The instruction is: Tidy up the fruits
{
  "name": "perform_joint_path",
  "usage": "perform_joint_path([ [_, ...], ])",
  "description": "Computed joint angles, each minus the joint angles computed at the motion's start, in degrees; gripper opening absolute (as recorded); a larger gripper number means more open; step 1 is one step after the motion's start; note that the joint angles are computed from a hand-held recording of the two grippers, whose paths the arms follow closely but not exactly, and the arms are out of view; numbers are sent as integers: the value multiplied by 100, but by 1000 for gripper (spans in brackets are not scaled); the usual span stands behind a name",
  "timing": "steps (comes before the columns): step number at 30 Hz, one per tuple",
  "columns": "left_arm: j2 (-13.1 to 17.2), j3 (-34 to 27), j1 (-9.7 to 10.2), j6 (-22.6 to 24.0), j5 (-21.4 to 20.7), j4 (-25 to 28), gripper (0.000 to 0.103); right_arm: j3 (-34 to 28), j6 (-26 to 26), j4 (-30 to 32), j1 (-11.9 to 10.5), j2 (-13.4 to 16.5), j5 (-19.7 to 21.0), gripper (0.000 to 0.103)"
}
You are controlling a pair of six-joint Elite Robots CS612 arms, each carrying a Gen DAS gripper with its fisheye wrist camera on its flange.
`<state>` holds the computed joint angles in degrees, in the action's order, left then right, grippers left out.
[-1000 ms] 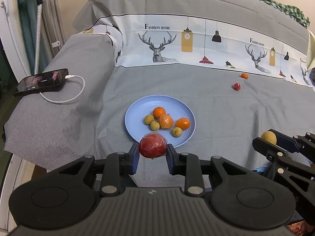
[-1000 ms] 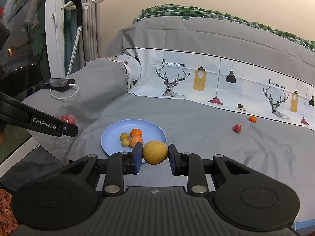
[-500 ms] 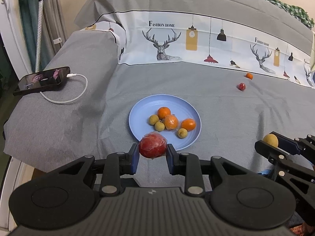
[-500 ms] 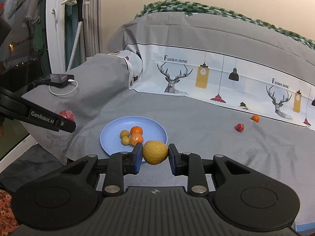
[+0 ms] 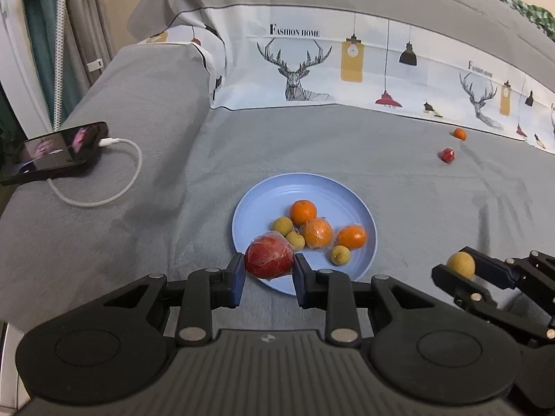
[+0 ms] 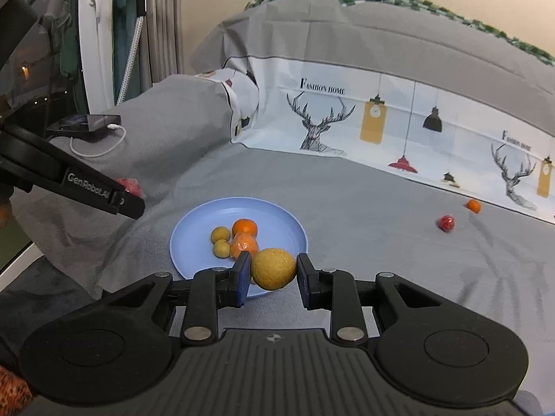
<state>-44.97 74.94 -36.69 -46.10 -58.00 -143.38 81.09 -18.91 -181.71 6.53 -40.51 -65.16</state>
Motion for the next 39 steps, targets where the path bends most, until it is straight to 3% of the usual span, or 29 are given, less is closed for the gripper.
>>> perform_joint_path([
  [12, 655, -889, 331, 201, -438, 512, 32, -1212, -139, 1011, 211, 727, -60, 29],
  [22, 1090, -1438, 502, 419, -639, 775, 33, -2300, -223, 1617, 355, 1398, -375, 29],
  [23, 1111, -1463, 514, 411, -634, 783, 33, -2396, -271, 1741, 356, 1440, -344, 29],
  [24, 1122, -1472, 520, 384, -601, 764, 42, -2465, -311, 1848, 348, 1466, -276, 31],
  [25, 1124, -1468, 525, 382, -582, 723, 69, -2513, -328, 1896, 342, 1484, -224, 35],
  [27, 1088, -1410, 516, 303, -445, 637, 103, -2508, -318, 1843, 340, 1468, -270, 62],
  [30, 940, -1156, 457, 303, -163, 329, 103, -2316, -388, 1798, 293, 1325, -171, 79],
  [33, 765, -994, 388, 221, -155, 512, 103, -1927, -363, 1711, 247, 1063, -191, 95],
  [36, 549, -748, 255, 92, -35, 611, 103, -1456, -398, 1645, 203, 748, -222, 98],
  [39, 370, -626, 169, -100, -238, 931, 103, -996, -449, 1497, 180, 452, -305, 101],
])
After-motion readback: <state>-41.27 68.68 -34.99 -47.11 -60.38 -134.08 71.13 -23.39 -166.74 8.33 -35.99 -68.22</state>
